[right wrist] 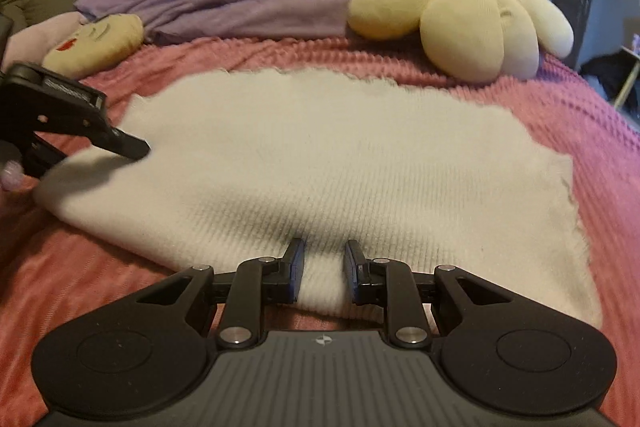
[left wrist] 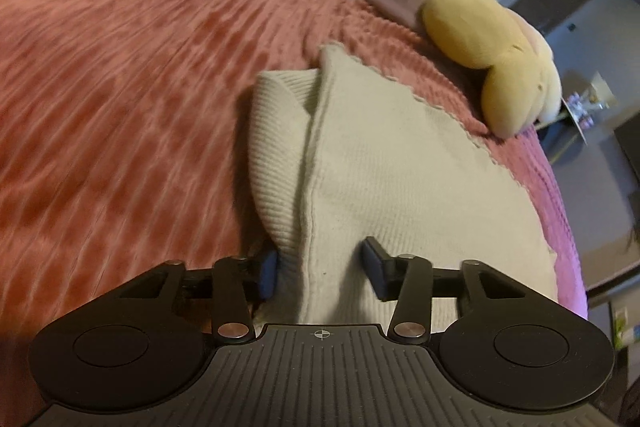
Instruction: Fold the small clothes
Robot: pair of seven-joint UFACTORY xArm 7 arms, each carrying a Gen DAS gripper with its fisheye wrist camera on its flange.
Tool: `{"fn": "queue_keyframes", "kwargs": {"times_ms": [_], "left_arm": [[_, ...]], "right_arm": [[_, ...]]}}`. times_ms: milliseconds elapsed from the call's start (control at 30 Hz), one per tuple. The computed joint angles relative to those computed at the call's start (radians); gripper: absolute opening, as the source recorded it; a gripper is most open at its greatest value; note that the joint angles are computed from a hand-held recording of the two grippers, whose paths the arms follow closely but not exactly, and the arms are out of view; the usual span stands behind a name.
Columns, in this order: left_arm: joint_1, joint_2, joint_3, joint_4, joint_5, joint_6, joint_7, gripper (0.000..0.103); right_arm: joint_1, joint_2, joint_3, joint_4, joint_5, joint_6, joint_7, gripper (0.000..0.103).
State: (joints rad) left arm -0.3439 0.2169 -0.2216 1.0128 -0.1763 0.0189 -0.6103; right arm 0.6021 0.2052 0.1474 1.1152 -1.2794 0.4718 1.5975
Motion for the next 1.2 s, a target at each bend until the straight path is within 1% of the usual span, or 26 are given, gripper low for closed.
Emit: {"fn": "queue_keyframes", "kwargs": {"times_ms": [67, 100, 133, 167, 200, 233, 267, 300, 367, 400, 467, 500, 533, 600, 633, 667, 700, 733, 800, 833, 867, 933, 1000, 1067, 1100, 1200], "left_arm": [[0.039, 0.0, -0.043, -0.005, -0.02, -0.012, 0.05, 0.041], [0.081, 0.002, -0.089, -0.009, -0.057, -0.024, 0.084, 0.041], [0.126, 0.007, -0.136, -0.012, -0.1, -0.031, 0.113, 0.043], [0.14, 0.007, -0.152, -0.016, -0.127, -0.034, 0.119, 0.047], [0.135, 0.012, -0.146, -0.014, -0.14, -0.033, 0.111, 0.052], [0.133, 0.013, -0.144, -0.012, -0.148, -0.03, 0.109, 0.053], [0.116, 0.018, -0.128, -0.005, -0.144, -0.029, 0.1, 0.053], [0.093, 0.021, -0.104, 0.002, -0.133, -0.024, 0.086, 0.056], [0.065, 0.031, -0.073, 0.023, -0.114, -0.002, 0.066, 0.059], [0.075, 0.039, -0.083, 0.032, -0.125, 0.001, 0.069, 0.06], [0.113, 0.049, -0.122, 0.042, -0.163, 0.002, 0.088, 0.059], [0.117, 0.051, -0.126, 0.043, -0.173, 0.003, 0.09, 0.056], [0.107, 0.048, -0.114, 0.042, -0.171, 0.007, 0.082, 0.052], [0.071, 0.042, -0.074, 0.042, -0.144, 0.017, 0.061, 0.047], [0.062, 0.04, -0.065, 0.042, -0.136, 0.021, 0.056, 0.039], [0.052, 0.037, -0.054, 0.044, -0.126, 0.027, 0.049, 0.035], [0.051, 0.033, -0.051, 0.046, -0.122, 0.03, 0.048, 0.027], [0.058, 0.029, -0.057, 0.05, -0.124, 0.038, 0.056, 0.025], [0.027, 0.014, -0.019, 0.066, -0.084, 0.072, 0.037, 0.023], [0.021, 0.006, -0.011, 0.074, -0.071, 0.086, 0.036, 0.023], [0.014, -0.002, -0.003, 0.08, -0.059, 0.096, 0.032, 0.023], [0.02, -0.014, -0.014, 0.096, -0.075, 0.101, 0.043, 0.023], [0.0, -0.019, 0.001, 0.119, -0.059, 0.106, 0.022, 0.023], [-0.022, -0.012, 0.006, 0.158, -0.038, 0.115, 0.005, 0.023], [-0.034, -0.005, 0.006, 0.183, -0.02, 0.118, 0.007, 0.023], [-0.112, 0.036, 0.041, 0.286, 0.098, 0.155, -0.035, 0.023]], "right_arm": [[0.004, 0.008, 0.003, 0.01, 0.012, 0.017, -0.027, 0.021], [0.004, 0.003, 0.006, 0.01, 0.032, 0.022, -0.049, 0.02], [0.006, -0.011, 0.003, 0.003, 0.025, 0.02, -0.032, 0.02], [0.011, -0.027, -0.001, -0.005, -0.008, 0.027, 0.019, 0.02], [0.019, -0.037, 0.001, -0.006, -0.04, 0.061, 0.066, 0.02], [0.025, -0.038, 0.008, -0.003, -0.064, 0.103, 0.093, 0.02], [0.029, -0.035, 0.015, 0.0, -0.081, 0.138, 0.107, 0.02], [0.023, -0.027, 0.02, 0.002, -0.079, 0.141, 0.102, 0.021], [-0.004, -0.003, 0.025, 0.006, -0.004, 0.082, 0.02, 0.022], [-0.021, 0.008, 0.041, 0.008, 0.026, 0.073, -0.035, 0.022], [-0.006, -0.004, 0.02, 0.004, 0.049, 0.063, -0.064, 0.022], [-0.005, -0.015, 0.016, 0.001, 0.057, 0.058, -0.059, 0.022], [-0.002, -0.029, 0.012, -0.009, 0.038, 0.056, -0.026, 0.022], [0.013, -0.045, 0.014, -0.021, -0.029, 0.099, 0.046, 0.022], [0.029, -0.043, 0.007, -0.022, -0.031, 0.119, 0.047, 0.022], [0.003, -0.033, 0.028, -0.021, 0.01, 0.104, 0.005, 0.023], [-0.025, -0.015, 0.047, -0.013, 0.078, 0.082, -0.074, 0.023], [-0.012, -0.01, 0.033, -0.005, 0.104, 0.083, -0.137, 0.023], [-0.021, -0.024, 0.026, -0.002, 0.161, 0.06, -0.202, 0.023], [-0.027, -0.042, 0.017, -0.016, 0.163, 0.031, -0.185, 0.023], [-0.031, -0.065, 0.007, -0.037, 0.136, 0.004, -0.145, 0.023], [-0.035, -0.115, 0.009, -0.079, 0.072, 0.015, -0.082, 0.023], [-0.053, -0.17, 0.024, -0.128, 0.021, 0.023, -0.03, 0.023], [-0.081, -0.215, 0.042, -0.17, 0.008, 0.017, 0.005, 0.023], [-0.095, -0.237, 0.052, -0.19, 0.008, 0.024, 0.013, 0.023], [-0.136, -0.292, 0.077, -0.241, 0.01, 0.033, 0.031, 0.023]]}}
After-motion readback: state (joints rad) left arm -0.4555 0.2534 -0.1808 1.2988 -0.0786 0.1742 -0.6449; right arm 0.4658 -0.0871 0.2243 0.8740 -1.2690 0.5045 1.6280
